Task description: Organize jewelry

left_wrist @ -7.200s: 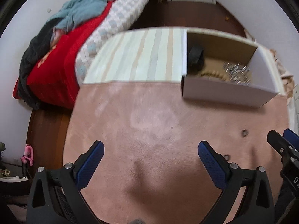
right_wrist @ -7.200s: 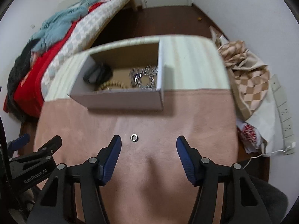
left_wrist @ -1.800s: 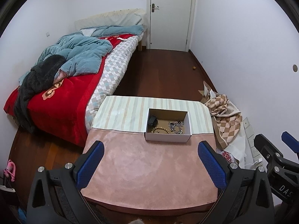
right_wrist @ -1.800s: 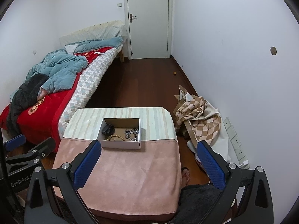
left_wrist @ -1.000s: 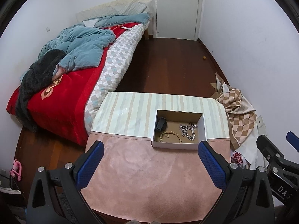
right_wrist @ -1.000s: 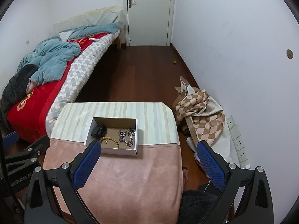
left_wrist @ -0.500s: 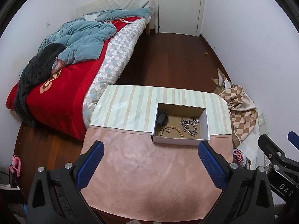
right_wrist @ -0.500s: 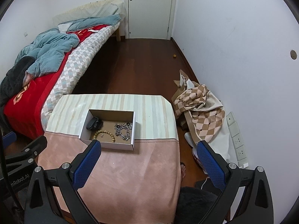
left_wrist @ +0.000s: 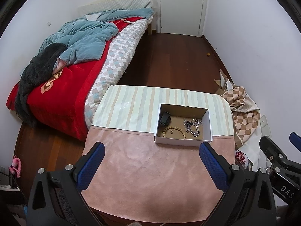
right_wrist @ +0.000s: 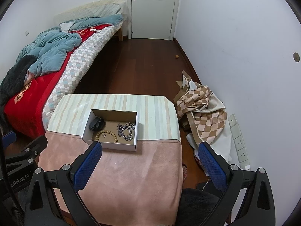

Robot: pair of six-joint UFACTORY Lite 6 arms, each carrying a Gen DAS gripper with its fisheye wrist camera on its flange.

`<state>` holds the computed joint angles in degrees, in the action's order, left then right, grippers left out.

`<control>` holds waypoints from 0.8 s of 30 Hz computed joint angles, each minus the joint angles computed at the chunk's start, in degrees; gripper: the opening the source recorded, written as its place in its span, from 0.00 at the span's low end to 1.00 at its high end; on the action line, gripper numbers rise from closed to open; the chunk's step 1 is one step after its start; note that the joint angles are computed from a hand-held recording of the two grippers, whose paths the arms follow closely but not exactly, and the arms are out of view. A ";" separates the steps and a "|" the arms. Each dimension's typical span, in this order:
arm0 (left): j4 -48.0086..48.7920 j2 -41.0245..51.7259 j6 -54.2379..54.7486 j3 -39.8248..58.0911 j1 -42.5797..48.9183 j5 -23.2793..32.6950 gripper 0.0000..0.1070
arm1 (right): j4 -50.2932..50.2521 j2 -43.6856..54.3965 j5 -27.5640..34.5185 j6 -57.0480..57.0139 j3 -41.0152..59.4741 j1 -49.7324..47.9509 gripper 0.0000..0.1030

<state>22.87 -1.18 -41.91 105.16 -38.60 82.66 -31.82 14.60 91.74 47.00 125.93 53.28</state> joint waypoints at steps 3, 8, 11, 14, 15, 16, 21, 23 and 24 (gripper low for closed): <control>0.05 -0.10 -0.05 -0.12 -0.03 -0.09 0.96 | 0.04 0.02 0.01 -0.07 0.04 0.00 1.00; 0.04 -0.11 -0.25 -0.21 -0.06 -0.01 0.96 | -0.02 0.06 0.02 0.16 -0.10 0.30 1.00; 0.09 -0.18 -0.21 -0.16 -0.09 0.11 0.96 | -0.13 0.17 0.10 0.27 -0.02 0.42 1.00; 0.19 -0.11 -0.25 -0.09 -0.18 0.13 0.96 | -0.07 0.20 0.07 0.25 -0.01 0.40 1.00; 0.25 -0.18 -0.14 -0.13 -0.15 0.14 0.96 | -0.07 0.13 0.10 0.19 -0.03 0.38 1.00; 0.25 -0.30 -0.16 -0.25 -0.25 0.11 0.96 | -0.08 0.15 0.09 0.22 -0.02 0.42 1.00; 0.73 -1.74 0.15 -1.21 -0.29 0.19 0.96 | -0.02 0.12 0.05 0.09 0.00 0.28 1.00; 0.89 -2.01 0.22 -1.10 -0.38 0.43 0.96 | -0.10 0.18 0.14 0.28 0.09 0.61 1.00; 0.91 -2.21 0.26 -1.15 -0.33 0.48 0.96 | -0.21 0.19 0.18 0.47 0.08 0.90 1.00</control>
